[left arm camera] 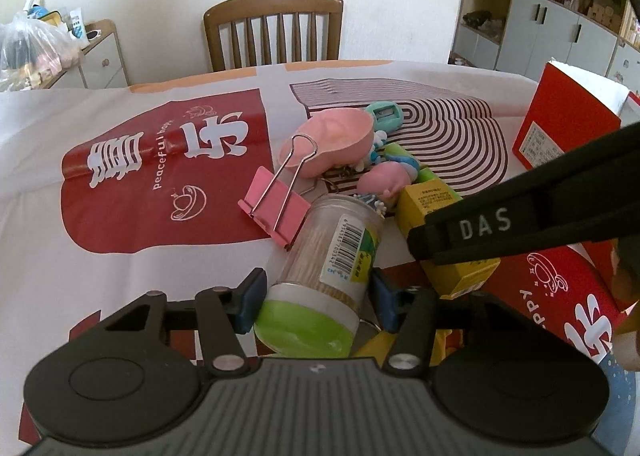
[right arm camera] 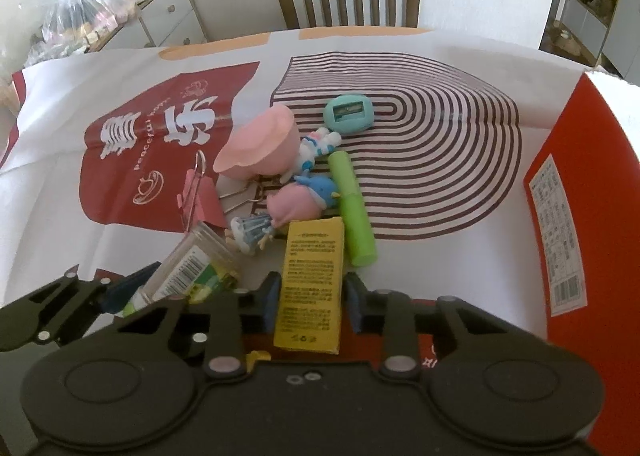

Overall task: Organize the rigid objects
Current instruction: 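Carry the toothpick jar and yellow box into the shoebox with both tools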

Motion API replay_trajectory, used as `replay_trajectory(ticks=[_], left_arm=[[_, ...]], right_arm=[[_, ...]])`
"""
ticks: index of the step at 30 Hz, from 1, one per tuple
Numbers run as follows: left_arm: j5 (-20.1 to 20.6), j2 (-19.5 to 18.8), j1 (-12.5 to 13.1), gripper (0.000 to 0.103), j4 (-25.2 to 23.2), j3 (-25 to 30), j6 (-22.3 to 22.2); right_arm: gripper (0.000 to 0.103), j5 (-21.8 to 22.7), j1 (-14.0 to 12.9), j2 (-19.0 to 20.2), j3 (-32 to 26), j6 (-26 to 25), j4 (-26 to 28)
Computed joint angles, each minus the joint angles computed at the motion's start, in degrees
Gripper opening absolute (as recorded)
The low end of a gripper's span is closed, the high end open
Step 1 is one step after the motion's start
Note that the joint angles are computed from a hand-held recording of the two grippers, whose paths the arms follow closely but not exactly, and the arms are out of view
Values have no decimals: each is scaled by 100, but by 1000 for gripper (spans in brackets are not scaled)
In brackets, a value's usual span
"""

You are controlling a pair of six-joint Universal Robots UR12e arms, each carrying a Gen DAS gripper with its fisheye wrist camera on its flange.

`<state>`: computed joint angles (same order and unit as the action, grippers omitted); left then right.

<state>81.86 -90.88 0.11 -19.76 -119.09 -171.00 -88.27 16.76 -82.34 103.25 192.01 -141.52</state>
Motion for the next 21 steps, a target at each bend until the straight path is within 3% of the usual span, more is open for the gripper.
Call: replay_trajectory(ticks=[5,14,21], left_arm=[[-37,30,16,48,-97,17,-47],[-283,187,118,47,-206,27,-185],[-236,444,99,47,-528,87,-363]], right_arm=[[29,-27,-28,-126,90,92,-45],[29,42,-74,-426,279,257,-186],[29,78,-75,-695,370,282,-226]])
